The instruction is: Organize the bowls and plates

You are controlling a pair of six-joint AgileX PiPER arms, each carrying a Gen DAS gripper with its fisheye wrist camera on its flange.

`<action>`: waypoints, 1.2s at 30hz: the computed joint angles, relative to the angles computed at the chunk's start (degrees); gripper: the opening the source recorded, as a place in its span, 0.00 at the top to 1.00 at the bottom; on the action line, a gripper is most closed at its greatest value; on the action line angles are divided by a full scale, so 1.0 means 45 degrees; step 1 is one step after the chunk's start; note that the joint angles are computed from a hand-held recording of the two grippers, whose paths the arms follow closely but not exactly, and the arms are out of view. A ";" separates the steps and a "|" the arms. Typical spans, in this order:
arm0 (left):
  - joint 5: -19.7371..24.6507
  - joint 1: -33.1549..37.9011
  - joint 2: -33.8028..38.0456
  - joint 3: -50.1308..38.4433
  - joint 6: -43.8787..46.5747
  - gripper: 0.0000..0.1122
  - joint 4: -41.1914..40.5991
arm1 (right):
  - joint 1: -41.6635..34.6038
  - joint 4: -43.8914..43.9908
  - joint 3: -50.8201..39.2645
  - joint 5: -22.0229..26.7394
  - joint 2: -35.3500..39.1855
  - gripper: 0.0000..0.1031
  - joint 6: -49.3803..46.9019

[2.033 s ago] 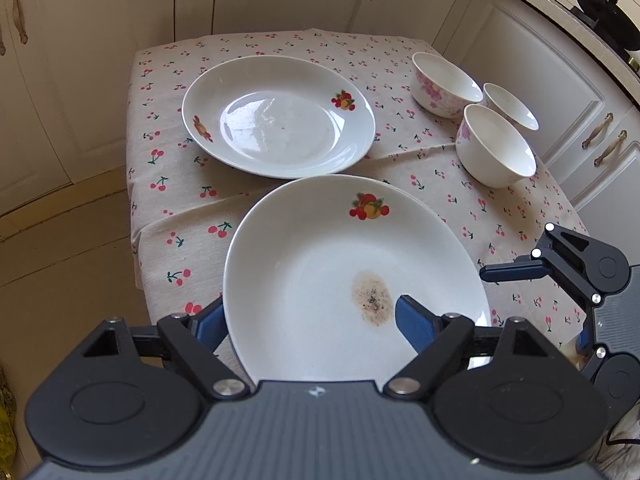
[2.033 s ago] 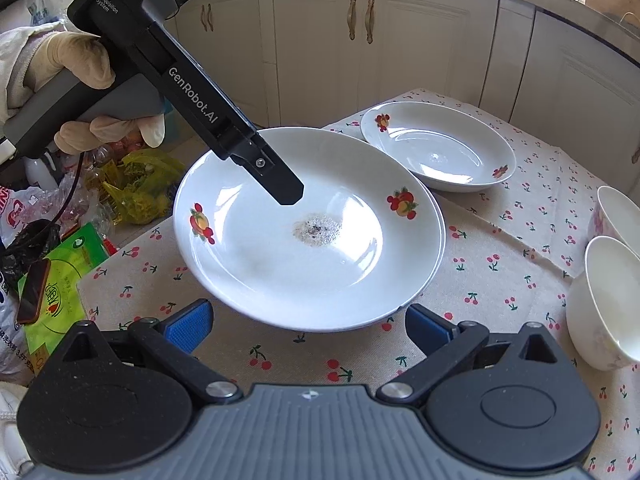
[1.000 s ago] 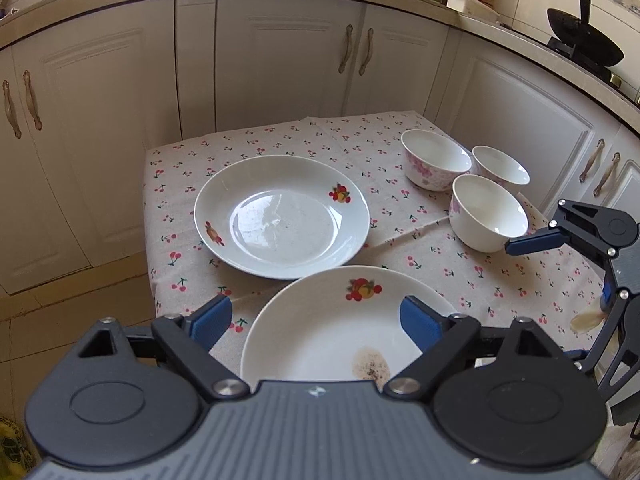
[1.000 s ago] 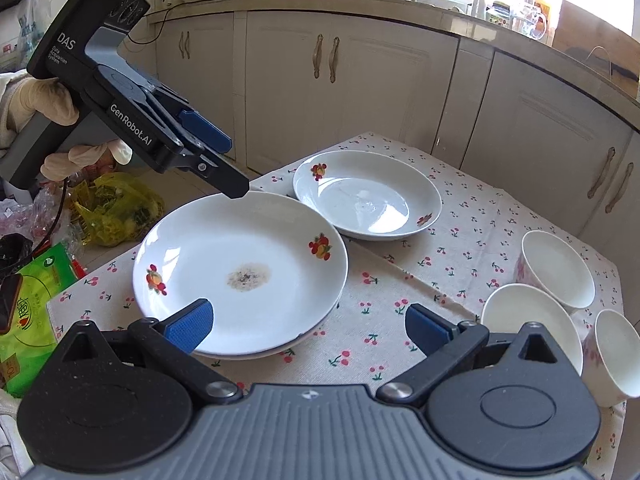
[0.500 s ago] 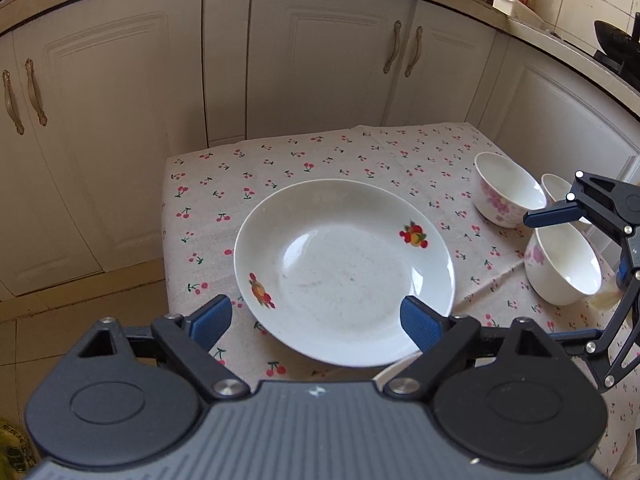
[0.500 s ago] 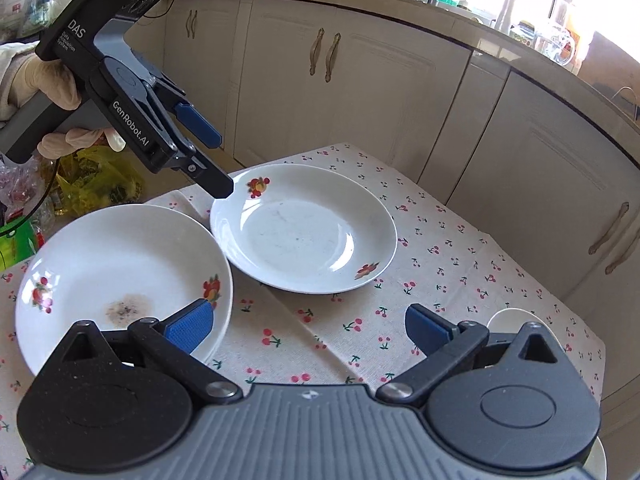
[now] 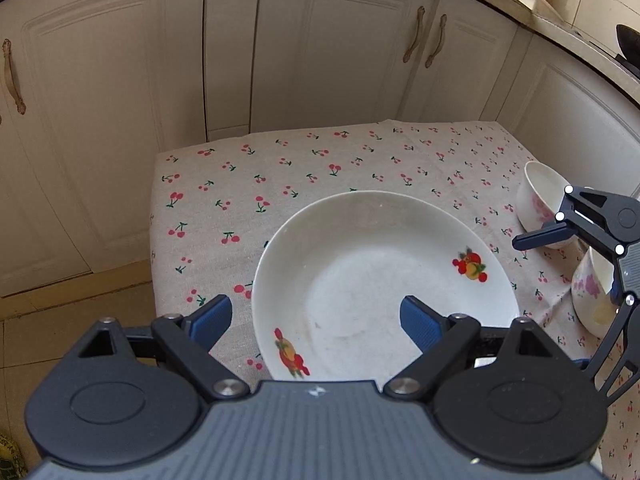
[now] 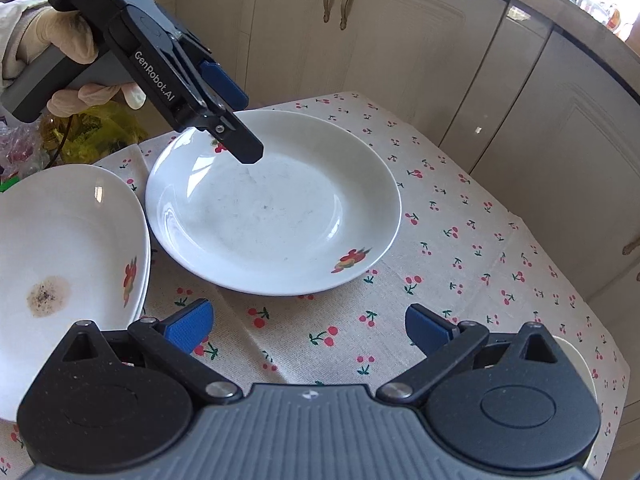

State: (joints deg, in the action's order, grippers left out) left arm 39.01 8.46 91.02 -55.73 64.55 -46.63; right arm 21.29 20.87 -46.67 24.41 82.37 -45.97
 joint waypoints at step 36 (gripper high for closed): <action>0.1358 0.0046 0.1795 -0.1495 0.0474 0.28 -0.0296 | -0.0245 0.1652 -0.2282 0.1935 0.1911 0.07 -0.1940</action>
